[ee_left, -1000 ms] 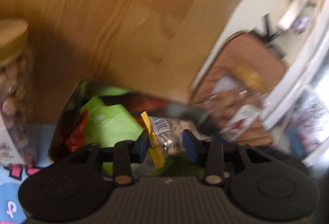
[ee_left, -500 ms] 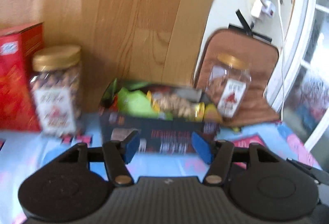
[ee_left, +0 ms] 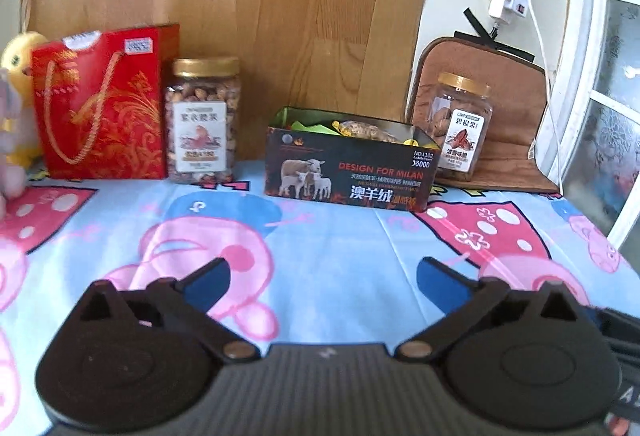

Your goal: Organize snacks

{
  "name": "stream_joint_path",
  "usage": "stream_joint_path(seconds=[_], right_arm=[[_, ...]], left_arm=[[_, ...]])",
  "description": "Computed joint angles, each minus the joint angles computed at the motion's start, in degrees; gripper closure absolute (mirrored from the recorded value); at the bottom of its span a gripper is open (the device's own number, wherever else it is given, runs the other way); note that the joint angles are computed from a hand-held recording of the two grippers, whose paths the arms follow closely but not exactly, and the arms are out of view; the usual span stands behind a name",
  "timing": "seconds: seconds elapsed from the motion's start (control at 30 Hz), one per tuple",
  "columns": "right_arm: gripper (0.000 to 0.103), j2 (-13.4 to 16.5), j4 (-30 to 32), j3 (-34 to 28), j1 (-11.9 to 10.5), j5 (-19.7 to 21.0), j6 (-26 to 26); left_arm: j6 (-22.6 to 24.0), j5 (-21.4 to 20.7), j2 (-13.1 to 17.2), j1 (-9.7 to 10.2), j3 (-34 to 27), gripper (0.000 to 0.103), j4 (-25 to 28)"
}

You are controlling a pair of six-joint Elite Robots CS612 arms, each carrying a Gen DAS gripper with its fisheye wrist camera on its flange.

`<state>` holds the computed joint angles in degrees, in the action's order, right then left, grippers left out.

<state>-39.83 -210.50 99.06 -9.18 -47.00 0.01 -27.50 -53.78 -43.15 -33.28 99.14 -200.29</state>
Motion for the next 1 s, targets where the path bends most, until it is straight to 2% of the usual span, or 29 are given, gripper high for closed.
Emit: stream_joint_path(seconds=[0.1,0.2,0.33,0.5,0.73,1.0], right_arm=[[0.045,-0.69,-1.79,2.02,-0.23,0.00,0.65],[0.038,-1.35,-2.27,3.66,-0.50,0.32,1.21],[0.036,-1.87,-3.46,5.18,-0.71,0.12,1.90],[0.035,-2.29,-4.71,6.51,-0.82,0.11,2.55],[0.034,-2.44,-5.07,7.33,-0.87,0.48,2.79],[0.033,-2.33,-5.27,7.47,-1.04,0.43,3.89]], left_arm=[[0.90,2.35,-0.71,-1.10,1.54,0.000,0.62],[-0.52,5.25,-1.33,-2.18,2.82,0.000,2.38],[-2.32,9.04,-1.26,-3.53,4.41,0.000,0.05],[-0.54,11.67,-0.95,-4.61,5.28,0.000,-2.87],[-0.28,12.84,-1.35,-5.34,6.09,0.000,-2.93],[-1.68,13.02,-1.73,-5.62,6.00,0.000,0.60]])
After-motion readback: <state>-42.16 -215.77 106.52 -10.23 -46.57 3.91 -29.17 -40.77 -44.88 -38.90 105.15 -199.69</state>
